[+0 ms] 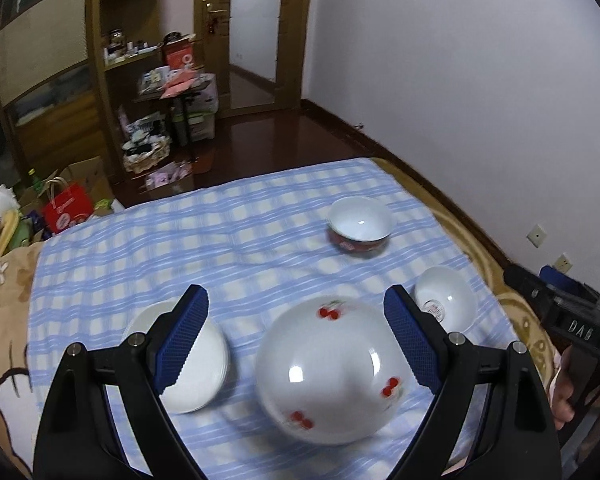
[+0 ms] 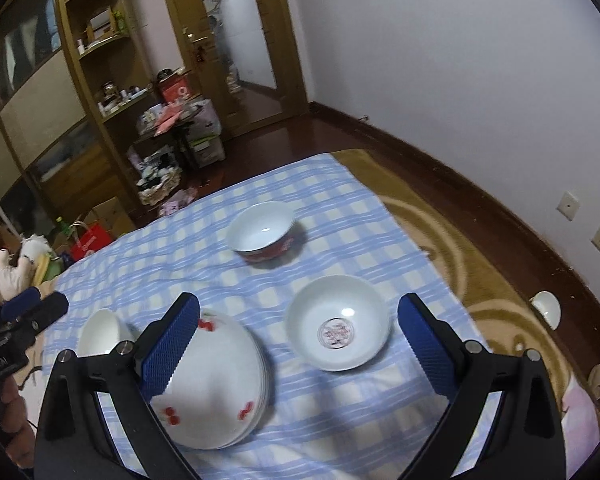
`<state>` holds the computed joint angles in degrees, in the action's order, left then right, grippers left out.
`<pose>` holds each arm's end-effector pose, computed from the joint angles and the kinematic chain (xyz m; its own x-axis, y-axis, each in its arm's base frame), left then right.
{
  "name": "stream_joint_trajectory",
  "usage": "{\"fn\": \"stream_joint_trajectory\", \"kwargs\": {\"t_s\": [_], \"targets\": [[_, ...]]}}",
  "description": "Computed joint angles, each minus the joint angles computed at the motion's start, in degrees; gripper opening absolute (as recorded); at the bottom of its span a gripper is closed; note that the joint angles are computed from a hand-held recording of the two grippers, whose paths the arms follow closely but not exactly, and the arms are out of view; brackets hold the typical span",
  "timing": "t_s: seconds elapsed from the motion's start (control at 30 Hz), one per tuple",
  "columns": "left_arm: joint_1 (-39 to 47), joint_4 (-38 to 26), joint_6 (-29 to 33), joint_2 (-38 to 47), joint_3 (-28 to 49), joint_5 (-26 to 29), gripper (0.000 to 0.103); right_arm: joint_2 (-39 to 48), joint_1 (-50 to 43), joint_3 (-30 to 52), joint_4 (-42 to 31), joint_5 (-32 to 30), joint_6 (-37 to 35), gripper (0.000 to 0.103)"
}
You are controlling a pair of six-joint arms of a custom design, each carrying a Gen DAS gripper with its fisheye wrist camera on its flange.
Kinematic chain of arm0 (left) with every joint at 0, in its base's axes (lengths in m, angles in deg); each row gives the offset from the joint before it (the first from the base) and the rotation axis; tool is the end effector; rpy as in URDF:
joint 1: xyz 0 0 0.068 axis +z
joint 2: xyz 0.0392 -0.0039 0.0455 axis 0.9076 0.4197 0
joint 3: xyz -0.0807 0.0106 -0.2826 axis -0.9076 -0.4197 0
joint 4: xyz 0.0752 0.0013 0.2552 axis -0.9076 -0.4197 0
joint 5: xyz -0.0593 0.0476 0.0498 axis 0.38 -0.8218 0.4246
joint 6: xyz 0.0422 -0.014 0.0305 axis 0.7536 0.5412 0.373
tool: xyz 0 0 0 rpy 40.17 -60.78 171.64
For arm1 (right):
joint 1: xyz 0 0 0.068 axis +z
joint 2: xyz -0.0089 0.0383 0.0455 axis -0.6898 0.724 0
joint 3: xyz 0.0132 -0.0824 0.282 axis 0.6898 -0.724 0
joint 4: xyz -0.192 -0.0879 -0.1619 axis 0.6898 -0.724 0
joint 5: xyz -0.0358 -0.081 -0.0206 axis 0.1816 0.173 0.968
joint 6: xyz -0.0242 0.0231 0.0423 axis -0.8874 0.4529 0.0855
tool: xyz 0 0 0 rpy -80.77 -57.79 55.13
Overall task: Organize plates and bowls
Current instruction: 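Withdraw both tools and move them to the red-character white bowl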
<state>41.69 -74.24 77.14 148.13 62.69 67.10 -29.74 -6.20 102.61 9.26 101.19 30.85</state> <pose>0.2222 -0.0975 0.2896 -0.6800 0.1918 -0.7077 0.3517 0.9322 -0.0853 0.1352 0.0802 0.2131 -0.6212 0.3386 -0.7067 0.2997 0.9359 0.1850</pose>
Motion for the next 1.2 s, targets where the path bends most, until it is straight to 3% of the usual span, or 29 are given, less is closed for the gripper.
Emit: {"fn": "stream_joint_trajectory", "kwargs": {"t_s": [0.3,0.67,1.07,1.2], "targets": [[-10.41,6.05,-3.94,10.35,2.93,-4.89,0.088,-8.95,-10.49,-6.5,1.49,-5.76,-5.0,0.103],[-15.27,9.79,-6.21,22.41,6.65,-4.81,0.088,-8.51,-25.29,-12.85,10.34,-17.79,-9.15,0.103],[-16.84,8.58,-5.81,33.17,12.31,-2.77,0.088,9.46,-33.95,-17.94,26.57,-24.5,-11.18,0.088],[-17.86,8.05,-5.6,36.16,14.07,-3.9,0.088,13.37,-37.55,-19.63,31.59,-28.05,-12.74,0.075]]}}
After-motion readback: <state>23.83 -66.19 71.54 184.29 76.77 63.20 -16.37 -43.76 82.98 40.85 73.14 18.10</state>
